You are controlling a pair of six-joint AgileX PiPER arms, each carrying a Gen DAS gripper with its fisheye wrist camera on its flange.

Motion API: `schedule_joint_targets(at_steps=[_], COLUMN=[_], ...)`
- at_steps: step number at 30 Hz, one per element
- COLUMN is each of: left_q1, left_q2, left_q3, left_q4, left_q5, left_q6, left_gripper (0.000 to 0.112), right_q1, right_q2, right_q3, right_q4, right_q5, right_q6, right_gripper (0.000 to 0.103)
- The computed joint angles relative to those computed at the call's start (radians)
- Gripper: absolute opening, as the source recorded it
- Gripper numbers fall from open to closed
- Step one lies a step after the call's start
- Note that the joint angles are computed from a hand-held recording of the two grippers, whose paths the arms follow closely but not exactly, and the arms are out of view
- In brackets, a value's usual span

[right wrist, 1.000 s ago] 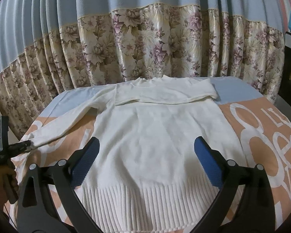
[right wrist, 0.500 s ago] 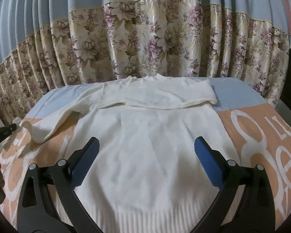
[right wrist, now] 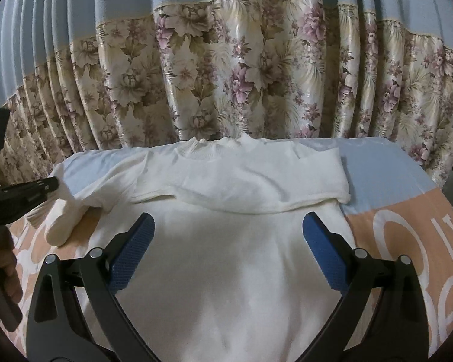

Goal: Fold small clothes
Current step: 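Lay the held sleeve across the sweater body and open the left gripper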

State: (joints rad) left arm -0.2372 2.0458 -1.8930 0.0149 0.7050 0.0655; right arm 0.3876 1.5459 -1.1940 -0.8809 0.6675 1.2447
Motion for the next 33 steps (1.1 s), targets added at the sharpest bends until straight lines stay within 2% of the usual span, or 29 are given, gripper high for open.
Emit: schedule_joint_targets(at_steps=[8,15,17,19,20,28,30,33], left_q1=[-0.181,-0.270,-0.279,-0.291,-0.299,-0.215,-0.158,-0.076], left_q2=[0.149,0.225,0.226,0.210,0.173,-0.026,-0.075,-0.138], left_q3=[-0.207,-0.250,-0.237,-0.196,-0.129,0.177,0.260,0.351], left_q4=[0.016,-0.047,-0.054,-0.003,0.057,0.135,0.092,-0.108], left_q5=[0.088,0.094,0.091,0.066,0.008,-0.168,-0.206,-0.238], left_q6=[-0.078,-0.044,-0.036,-0.073,-0.118,-0.122,-0.095,0.062], left_gripper=[0.005,0.007,0.017,0.073,0.079,0.080,0.080,0.081], right_q1=[-0.197,-0.381,-0.409,-0.419,-0.423,-0.404,-0.404,-0.378], right_q2=[-0.017,-0.035,-0.037,-0.038,-0.038,-0.006,-0.002,0.009], right_q3=[0.020,0.043,0.049,0.054,0.057,0.036,0.035,0.035], right_q4=[0.084,0.144,0.160,0.150,0.150,0.193,0.264,0.286], right_q5=[-0.085,-0.153,-0.165,-0.166,-0.169,-0.172,-0.197,-0.213], right_q6=[-0.144,-0.259,-0.284,-0.285,-0.287,-0.325,-0.392,-0.425], right_gripper=[0.099,0.099,0.099,0.099,0.099,0.100,0.100,0.100])
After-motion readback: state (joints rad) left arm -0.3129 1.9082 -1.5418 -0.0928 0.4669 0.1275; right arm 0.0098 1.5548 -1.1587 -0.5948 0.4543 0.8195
